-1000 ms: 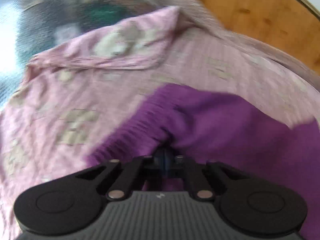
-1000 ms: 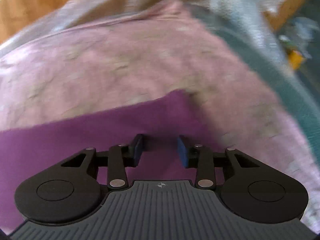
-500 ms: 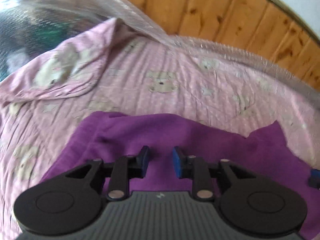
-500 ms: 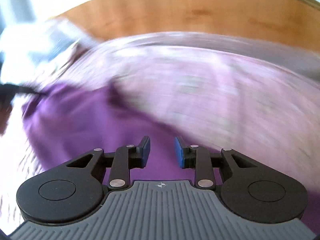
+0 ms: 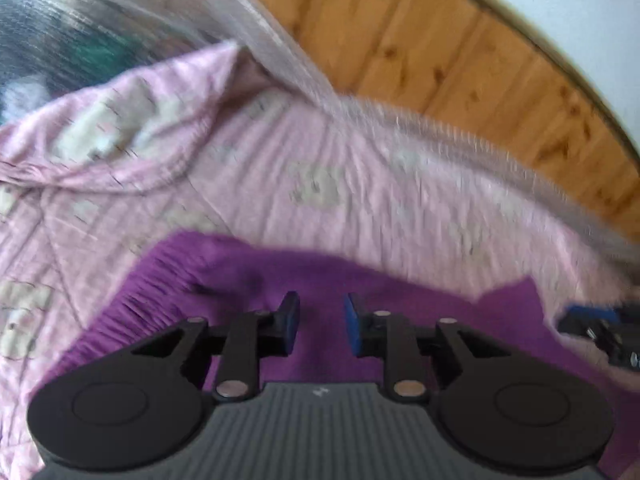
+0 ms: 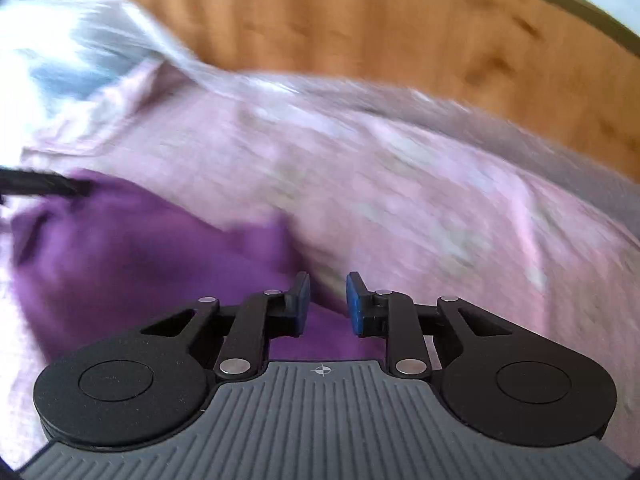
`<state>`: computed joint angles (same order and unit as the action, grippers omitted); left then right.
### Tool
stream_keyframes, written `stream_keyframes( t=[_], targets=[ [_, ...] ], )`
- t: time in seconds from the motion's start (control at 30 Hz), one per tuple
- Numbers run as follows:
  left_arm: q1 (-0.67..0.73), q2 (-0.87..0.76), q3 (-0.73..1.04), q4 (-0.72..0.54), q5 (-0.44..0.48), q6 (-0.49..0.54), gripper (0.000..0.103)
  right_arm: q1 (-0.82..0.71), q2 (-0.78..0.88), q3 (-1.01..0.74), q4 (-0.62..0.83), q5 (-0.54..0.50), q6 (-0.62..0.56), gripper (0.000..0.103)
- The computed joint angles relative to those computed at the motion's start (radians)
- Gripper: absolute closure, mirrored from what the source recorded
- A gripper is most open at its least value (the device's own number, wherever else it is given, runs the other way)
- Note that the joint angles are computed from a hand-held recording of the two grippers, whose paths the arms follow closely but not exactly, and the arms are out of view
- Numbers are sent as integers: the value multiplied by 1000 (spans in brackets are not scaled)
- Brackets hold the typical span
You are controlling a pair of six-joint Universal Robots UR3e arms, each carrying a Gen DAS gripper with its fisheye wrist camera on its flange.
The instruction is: Fold clothes
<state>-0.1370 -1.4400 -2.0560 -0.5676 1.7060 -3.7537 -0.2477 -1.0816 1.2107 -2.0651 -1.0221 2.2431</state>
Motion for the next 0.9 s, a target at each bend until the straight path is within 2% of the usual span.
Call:
stream_keyframes(
  t=[0.03,0.07,0.1,0.13,0.17,0.2,0.3,0.4,0.47,0.5,0.53,0.57,0.6,0.63,0.67,0.73,0.77,0.8,0.83,0.9],
  targets=[
    [-7,-36,22,-20,18,15,79,25,19,-32,39,10,-8,79],
    [-6,-48,18,2,32,24,79,68,64,-64,28,-34,1,80],
    [-5,-58,15,21,46,31,80,107,113,-82,-24,-108,36,87],
    [-1,-52,34,-15,57,11,87,118,151,-95,-81,-130,73,88],
    [2,-45,53,-49,68,-9,87,124,190,-111,-137,-142,110,89],
    [-1,-15,47,-58,76,-21,84,145,217,-138,-185,-192,144,82],
    [-44,132,-15,-78,109,-43,81,155,263,-286,-66,-227,199,80],
    [-84,290,-118,-125,126,-56,77,76,113,-157,-21,-84,146,81],
    [-68,366,-195,-178,127,-71,77,4,-47,31,19,-12,56,80],
    [-43,401,-240,-201,121,-78,86,-36,-125,111,58,21,2,80],
    [3,451,-314,-164,88,-58,93,-57,-175,203,41,4,-34,78],
    [51,504,-372,-114,51,-30,93,-75,-218,293,12,-24,-66,76],
    [109,549,-390,-128,0,-23,94,-97,-241,383,-50,-64,-91,75],
    [125,552,-366,-163,-12,-36,95,-118,-254,467,-117,-108,-115,73],
    [100,538,-317,-191,4,-30,95,-162,-283,508,-128,-95,-131,68],
    [-2,494,-247,-176,82,-35,75,-274,-349,521,-50,-37,-147,71],
    [-50,479,-235,-156,103,-42,73,-340,-379,494,32,2,-142,70],
    [-79,464,-225,-148,100,-48,73,-415,-406,472,108,49,-154,63],
    [-115,433,-219,-136,109,-57,73,-478,-425,477,106,59,-158,59],
    [-173,351,-201,-141,135,-83,73,-585,-423,483,47,48,-149,58]
  ],
)
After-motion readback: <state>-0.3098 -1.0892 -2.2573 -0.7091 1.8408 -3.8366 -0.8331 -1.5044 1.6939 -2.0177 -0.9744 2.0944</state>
